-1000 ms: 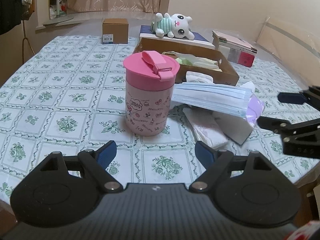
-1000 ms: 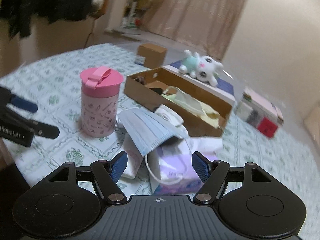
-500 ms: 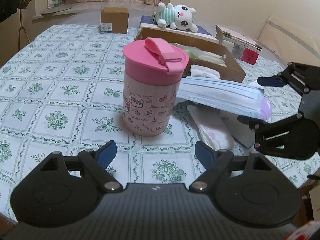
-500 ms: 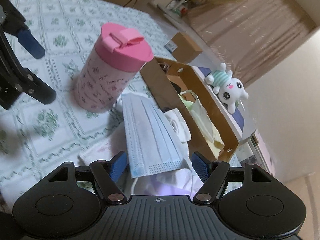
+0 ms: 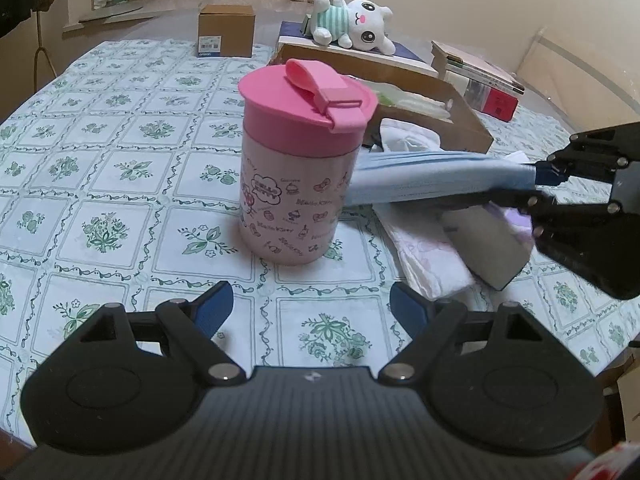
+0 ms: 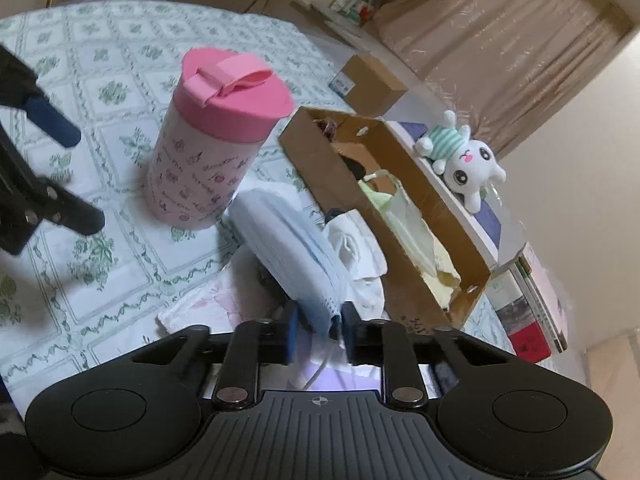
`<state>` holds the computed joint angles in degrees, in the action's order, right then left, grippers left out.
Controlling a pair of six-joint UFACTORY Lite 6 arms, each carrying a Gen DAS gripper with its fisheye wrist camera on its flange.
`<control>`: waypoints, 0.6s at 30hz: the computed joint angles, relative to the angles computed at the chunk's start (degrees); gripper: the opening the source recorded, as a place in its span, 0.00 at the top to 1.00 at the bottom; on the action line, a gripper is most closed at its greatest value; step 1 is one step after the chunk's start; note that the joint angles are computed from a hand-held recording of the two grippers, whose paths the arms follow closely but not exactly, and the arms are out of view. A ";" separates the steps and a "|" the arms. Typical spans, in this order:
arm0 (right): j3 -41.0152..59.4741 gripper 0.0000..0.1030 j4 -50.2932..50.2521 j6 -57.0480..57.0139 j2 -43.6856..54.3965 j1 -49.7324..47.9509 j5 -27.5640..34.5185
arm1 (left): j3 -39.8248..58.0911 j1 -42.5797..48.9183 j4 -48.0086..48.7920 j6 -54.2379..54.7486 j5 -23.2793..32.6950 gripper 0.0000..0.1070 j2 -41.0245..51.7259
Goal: Organize soft objects
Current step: 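Grasp the blue face mask with the right tool, then grasp the white folded pad with the left tool while the right tool holds the mask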
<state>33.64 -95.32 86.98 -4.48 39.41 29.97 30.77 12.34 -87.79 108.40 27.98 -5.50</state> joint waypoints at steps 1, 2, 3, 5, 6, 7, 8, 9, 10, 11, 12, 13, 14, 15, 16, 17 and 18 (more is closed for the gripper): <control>-0.54 0.90 0.66 0.25 -1.48 -0.05 -0.66 | -0.22 -0.42 -0.02 -0.19 -0.25 0.22 -0.36; -1.16 0.94 1.35 0.67 -3.23 -0.30 -1.51 | -0.46 -0.73 0.17 -0.52 -0.37 0.22 -0.82; -2.00 0.95 2.09 1.47 -5.52 -0.68 -2.36 | -0.66 -1.00 0.28 -0.74 -0.46 0.22 -1.21; -3.62 0.98 3.34 3.30 -9.77 -1.59 -3.65 | -1.26 -1.76 0.16 -1.14 -0.68 0.22 -2.20; -4.76 0.98 4.11 4.79 -12.50 -2.30 -4.29 | -1.35 -2.03 0.10 -1.19 -0.66 0.22 -2.30; -5.71 0.98 5.17 5.73 -14.93 -2.81 -4.57 | -1.60 -2.58 0.03 -1.41 -0.70 0.22 -2.66; -6.63 0.98 6.83 6.04 -17.45 -3.26 -4.63 | -1.81 -3.08 -0.22 -1.42 -0.80 0.22 -2.96; -7.82 0.98 8.25 6.45 -20.15 -3.72 -4.44 | -1.99 -3.55 -0.56 -1.26 -0.85 0.22 -3.13; -9.05 0.98 9.95 6.54 -23.04 -4.04 -4.01 | -2.12 -4.14 -1.24 -0.86 -0.84 0.22 -3.13; -10.01 0.99 12.09 5.94 -25.69 -4.27 -3.44 | -2.23 -4.67 -2.00 -0.48 -0.73 0.22 -3.12; -11.09 0.99 14.27 5.26 -28.50 -4.53 -2.81 | -2.30 -5.17 -2.80 -0.02 -0.54 0.22 -2.98; -12.39 0.99 16.66 4.70 -31.55 -4.69 -1.87 | -2.25 -6.03 -3.83 0.36 -0.68 0.22 -2.64; -13.49 0.99 18.54 4.21 -33.93 -4.81 -1.12 | -2.12 -7.03 -5.25 0.96 -0.85 0.22 -2.11; -14.53 0.99 20.92 3.22 -36.54 -5.17 -0.43 | -2.00 -7.88 -6.78 1.75 -0.86 0.22 -1.53; -15.71 0.99 23.03 2.65 -39.17 -5.32 0.48 | -1.70 -9.06 -8.63 2.46 -0.85 0.22 -0.66; -16.62 0.99 25.37 1.07 -41.55 -5.97 0.91 | -1.41 -9.99 -9.95 2.88 -0.78 0.22 0.10; -17.68 0.99 27.06 0.60 -43.70 -5.74 2.12 | -0.99 -11.08 -11.49 3.34 -0.79 0.22 1.03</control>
